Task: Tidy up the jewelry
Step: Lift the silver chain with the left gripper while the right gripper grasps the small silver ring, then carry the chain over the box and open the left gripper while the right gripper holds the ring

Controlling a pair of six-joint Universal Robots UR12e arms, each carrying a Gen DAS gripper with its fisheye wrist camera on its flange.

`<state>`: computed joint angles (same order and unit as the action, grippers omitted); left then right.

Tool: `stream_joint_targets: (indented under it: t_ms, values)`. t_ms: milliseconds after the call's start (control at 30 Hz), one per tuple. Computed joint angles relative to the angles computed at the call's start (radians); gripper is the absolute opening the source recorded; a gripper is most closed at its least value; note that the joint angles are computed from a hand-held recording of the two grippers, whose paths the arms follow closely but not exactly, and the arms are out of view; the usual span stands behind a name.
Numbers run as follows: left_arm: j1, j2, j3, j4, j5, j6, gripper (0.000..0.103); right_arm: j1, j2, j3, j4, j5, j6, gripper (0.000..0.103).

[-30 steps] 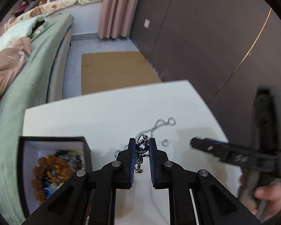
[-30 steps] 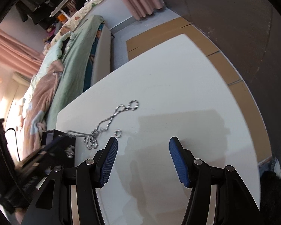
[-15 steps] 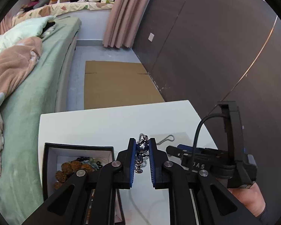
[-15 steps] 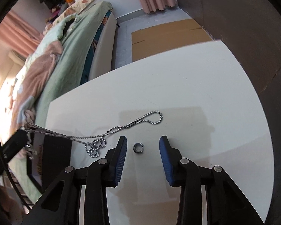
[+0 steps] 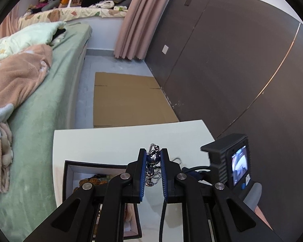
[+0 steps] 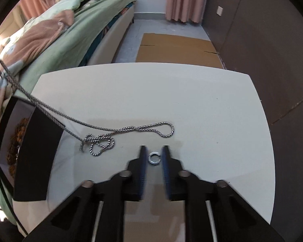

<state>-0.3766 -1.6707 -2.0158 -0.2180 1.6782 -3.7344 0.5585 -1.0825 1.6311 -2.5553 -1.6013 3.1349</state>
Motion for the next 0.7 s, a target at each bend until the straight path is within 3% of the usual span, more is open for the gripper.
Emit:
stream_joint_targets:
  t_ms: [333, 533, 700]
  values:
    - [-0.044, 0.020, 0.033, -0.005, 0.071, 0.054, 0.014, -0.089, -0.056, 0.072, -0.070, 0.304, 0.118, 0.013]
    - [-0.067, 0.047, 0.061, -0.033, 0.153, 0.075, 0.014, -0.098, -0.071, 0.089, -0.132, 0.345, 0.136, 0.013]
    - [-0.099, 0.066, 0.110, -0.061, 0.250, 0.138, 0.014, -0.106, -0.082, 0.104, -0.168, 0.370, 0.157, 0.013]
